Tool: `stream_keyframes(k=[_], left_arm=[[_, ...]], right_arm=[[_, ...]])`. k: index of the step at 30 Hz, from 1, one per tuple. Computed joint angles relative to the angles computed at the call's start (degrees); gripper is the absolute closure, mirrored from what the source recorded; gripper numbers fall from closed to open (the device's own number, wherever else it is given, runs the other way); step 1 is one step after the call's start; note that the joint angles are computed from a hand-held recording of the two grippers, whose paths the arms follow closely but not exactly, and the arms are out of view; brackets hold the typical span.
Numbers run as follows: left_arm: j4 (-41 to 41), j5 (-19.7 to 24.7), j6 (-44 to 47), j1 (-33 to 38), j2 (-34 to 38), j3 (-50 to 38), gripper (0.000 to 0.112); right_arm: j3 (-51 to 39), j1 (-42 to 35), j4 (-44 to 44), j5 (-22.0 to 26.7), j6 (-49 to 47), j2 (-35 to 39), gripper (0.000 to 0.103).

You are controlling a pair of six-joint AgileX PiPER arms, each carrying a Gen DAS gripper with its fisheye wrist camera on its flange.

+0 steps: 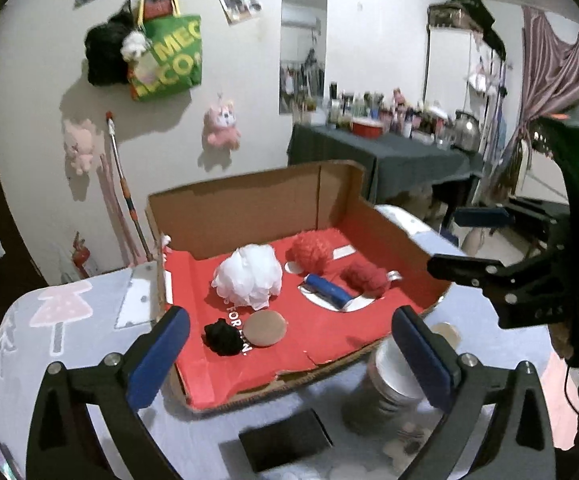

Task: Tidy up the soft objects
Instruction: 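Withdraw both tools from the box back over the table items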

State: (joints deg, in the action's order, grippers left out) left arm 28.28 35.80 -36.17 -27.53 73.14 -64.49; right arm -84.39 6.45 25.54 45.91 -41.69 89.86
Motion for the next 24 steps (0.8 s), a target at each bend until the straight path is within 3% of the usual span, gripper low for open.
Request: stream_keyframes(k=[5,12,18,24], left_arm=[[17.27,3.89,-20.04,-10.11,-6.46,6.22,0.01],[35.34,16.3,-43.52,-28.12,-10.8,13.97,0.009],[40.62,23.28,-59.01,-38.26,-10.85,21.01,0.009],[43.08,26.95,-71.66,-43.83,-6.02,26.88,0.009]], right_arm=[[14.09,-2.26,7.1,-5.86,-6.31,-12.71,0.017],[30.18,-5.6,16.42,-11.13,-13.96,-27.6,0.016],[41.33,-7.27,23.11,-16.43,-19.88,-34.85,0.011],[51.81,-7.79,32.7,-22.75,-28.15,-37.5,0.011]])
